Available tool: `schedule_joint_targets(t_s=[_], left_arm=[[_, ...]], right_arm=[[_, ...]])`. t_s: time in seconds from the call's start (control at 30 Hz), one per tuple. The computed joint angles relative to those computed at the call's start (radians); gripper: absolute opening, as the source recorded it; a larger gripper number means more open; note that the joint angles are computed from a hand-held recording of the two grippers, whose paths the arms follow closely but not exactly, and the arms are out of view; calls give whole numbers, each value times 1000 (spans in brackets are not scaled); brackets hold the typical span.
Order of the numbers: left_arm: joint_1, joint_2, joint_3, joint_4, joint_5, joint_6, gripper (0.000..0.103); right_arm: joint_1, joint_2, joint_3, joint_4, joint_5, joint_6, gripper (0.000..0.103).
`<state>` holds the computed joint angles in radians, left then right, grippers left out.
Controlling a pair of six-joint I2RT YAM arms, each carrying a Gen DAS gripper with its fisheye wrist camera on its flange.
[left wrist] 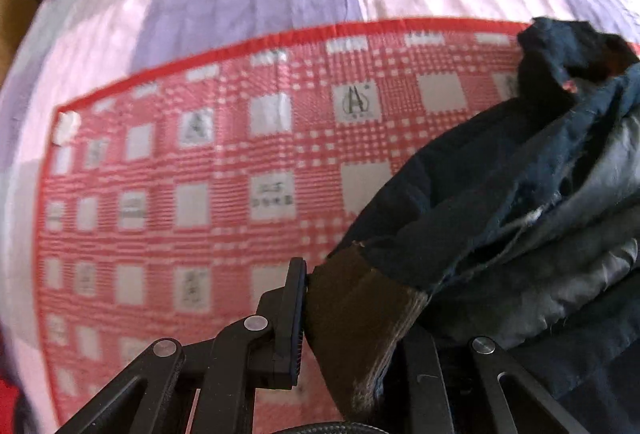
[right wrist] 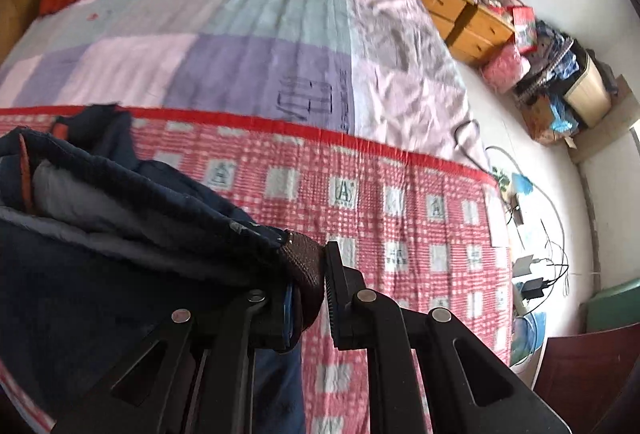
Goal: Fold large clothes
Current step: 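Lift the jacket hem with both tools and fold it toward the collar, then open both tools and press them on the folded jacket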
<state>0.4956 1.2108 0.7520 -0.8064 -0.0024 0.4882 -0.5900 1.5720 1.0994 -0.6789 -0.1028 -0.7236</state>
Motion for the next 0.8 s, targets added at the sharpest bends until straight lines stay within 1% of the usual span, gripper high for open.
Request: schedule_joint_targets(t_s=[0.07,0.17,0.27,0.33,0.37,0.4,0.43,0.47,0.5,0.53,0.57,0.6,0.63,0.67,0.7,0.73,0.77,0.8], left_arm=[[-35,62,-46,88,-21,-22,17],[-58,153,-75,176,-21,-46,19],[-49,206,-64,187,13,-54,20],[-26,215,-48,165,50,-30,21],[0,214,-30,139,79,-12,26],[37,207,-6,101,125,14,28],[58,207,8,82,156,31,36],[106,205,51,18,213,70,45],[146,215,96,-43,259,95,48],[175,227,134,-96,298,114,54],[219,248,193,-174,358,140,63],[257,274,255,-256,413,164,68],[276,284,286,-297,443,173,78],[315,297,341,-363,503,185,82],[355,311,393,-422,567,185,83],[376,328,429,-452,618,159,86],[397,338,455,-467,645,128,92],[397,328,474,-447,629,55,92]], right_arm=[[22,68,-7,57,18,29,14],[49,148,-23,145,46,56,15],[56,222,-10,181,49,105,16],[60,249,-8,196,52,119,18],[59,260,0,190,46,117,21],[57,267,6,192,47,111,29],[54,258,3,197,48,103,40],[46,245,-1,203,39,89,46],[28,234,15,183,10,63,56],[10,228,39,145,-23,46,64],[-16,228,80,87,-69,34,68],[-41,237,131,22,-114,27,75],[-62,251,185,-50,-151,24,78],[-89,272,250,-136,-207,29,78],[-118,293,312,-216,-267,47,81],[-132,303,346,-258,-295,62,88],[-125,277,333,-235,-250,88,91],[-91,215,269,-156,-152,64,93]])
